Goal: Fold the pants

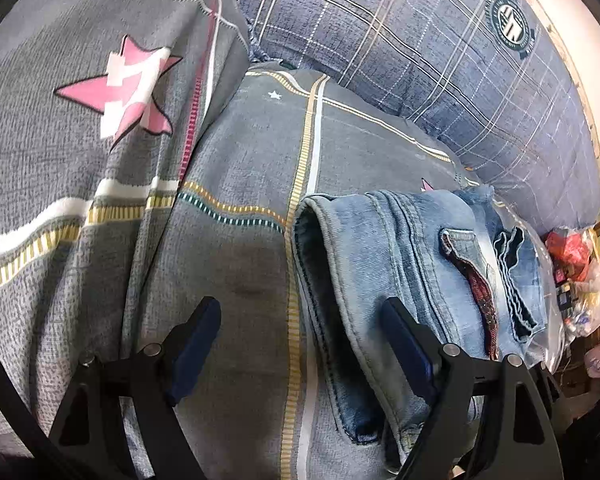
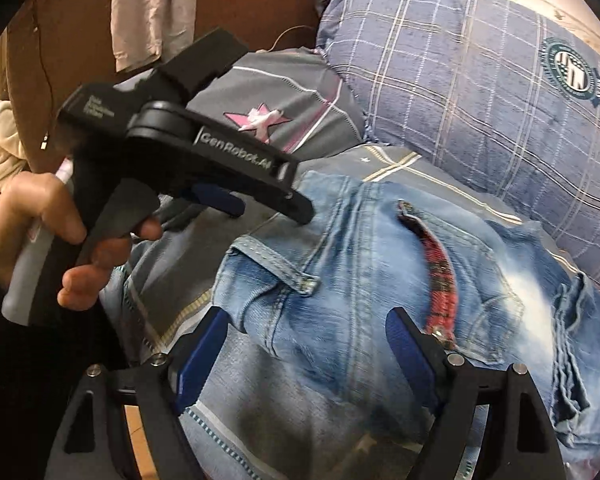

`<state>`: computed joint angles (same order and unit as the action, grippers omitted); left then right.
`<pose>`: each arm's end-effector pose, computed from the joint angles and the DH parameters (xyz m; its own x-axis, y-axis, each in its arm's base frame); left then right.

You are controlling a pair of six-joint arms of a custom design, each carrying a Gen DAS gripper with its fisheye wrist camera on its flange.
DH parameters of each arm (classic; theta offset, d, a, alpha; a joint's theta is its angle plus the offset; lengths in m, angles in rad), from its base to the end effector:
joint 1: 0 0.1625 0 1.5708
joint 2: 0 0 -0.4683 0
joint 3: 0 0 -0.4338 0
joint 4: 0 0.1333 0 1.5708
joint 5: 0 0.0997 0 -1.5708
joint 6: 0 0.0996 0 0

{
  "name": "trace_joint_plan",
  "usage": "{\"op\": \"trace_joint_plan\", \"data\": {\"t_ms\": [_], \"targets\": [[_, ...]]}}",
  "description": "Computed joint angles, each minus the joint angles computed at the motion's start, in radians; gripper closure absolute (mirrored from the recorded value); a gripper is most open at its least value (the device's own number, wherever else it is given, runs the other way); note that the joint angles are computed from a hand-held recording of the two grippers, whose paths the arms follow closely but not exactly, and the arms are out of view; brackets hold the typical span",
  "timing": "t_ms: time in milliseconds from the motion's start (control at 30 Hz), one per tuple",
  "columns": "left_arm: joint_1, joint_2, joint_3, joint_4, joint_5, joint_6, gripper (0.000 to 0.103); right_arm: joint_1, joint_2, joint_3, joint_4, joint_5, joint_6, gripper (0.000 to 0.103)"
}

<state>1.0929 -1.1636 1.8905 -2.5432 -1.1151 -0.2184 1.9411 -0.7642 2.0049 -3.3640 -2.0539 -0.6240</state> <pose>-0.1316 -0.6392 0.2417 -0.9231 0.1238 -0.3641 0.2521 0.9098 -0.3298 0.3018 -0.5370 0.0534 -0.5616 -0.5393 0.6275 -0.7839 0.5895 -0.1949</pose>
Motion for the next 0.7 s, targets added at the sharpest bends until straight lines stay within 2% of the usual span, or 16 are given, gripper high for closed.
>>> {"op": "trace_joint_plan", "data": {"t_ms": [100,233,333,367,433,533,567,633,667,700], "targets": [[-0.004,0.007,-0.004,0.006,-0.001,0.005,0.02,-0.001,0.017,-0.023,0.024,0.005,-0.025,0.019],[-0.003,0.011,-0.008,0.018,-0.007,0.002,0.02,-0.001,0.054,-0.049,0.038,-0.035,-0.065,0.018],[-0.001,0.012,-0.009,0.022,-0.015,-0.001,0.02,0.008,0.096,-0.053,-0.028,-0.091,-0.16,0.018],[0.001,0.012,-0.011,0.026,-0.022,-0.004,0.02,0.013,0.119,-0.056,-0.071,-0.121,-0.221,0.018],[0.002,0.013,-0.013,0.025,-0.033,-0.006,0.02,0.014,0.143,-0.056,-0.136,-0.129,-0.283,0.018],[0.0,0.007,-0.007,0.005,-0.036,0.003,0.02,0.008,0.135,-0.065,-0.12,-0.121,-0.217,0.027],[0.002,0.003,-0.006,-0.003,-0.045,0.002,0.02,0.004,0.119,-0.065,-0.092,-0.105,-0.167,0.032],[0.017,-0.004,-0.008,-0.011,-0.09,-0.014,0.02,-0.008,0.082,-0.06,-0.041,-0.053,-0.092,0.049],[0.025,-0.005,-0.011,-0.014,-0.112,-0.024,0.02,-0.015,0.063,-0.06,-0.003,-0.023,-0.061,0.064],[0.031,-0.007,-0.013,-0.018,-0.135,-0.034,0.02,-0.017,0.049,-0.063,0.022,-0.008,-0.029,0.066]]}}
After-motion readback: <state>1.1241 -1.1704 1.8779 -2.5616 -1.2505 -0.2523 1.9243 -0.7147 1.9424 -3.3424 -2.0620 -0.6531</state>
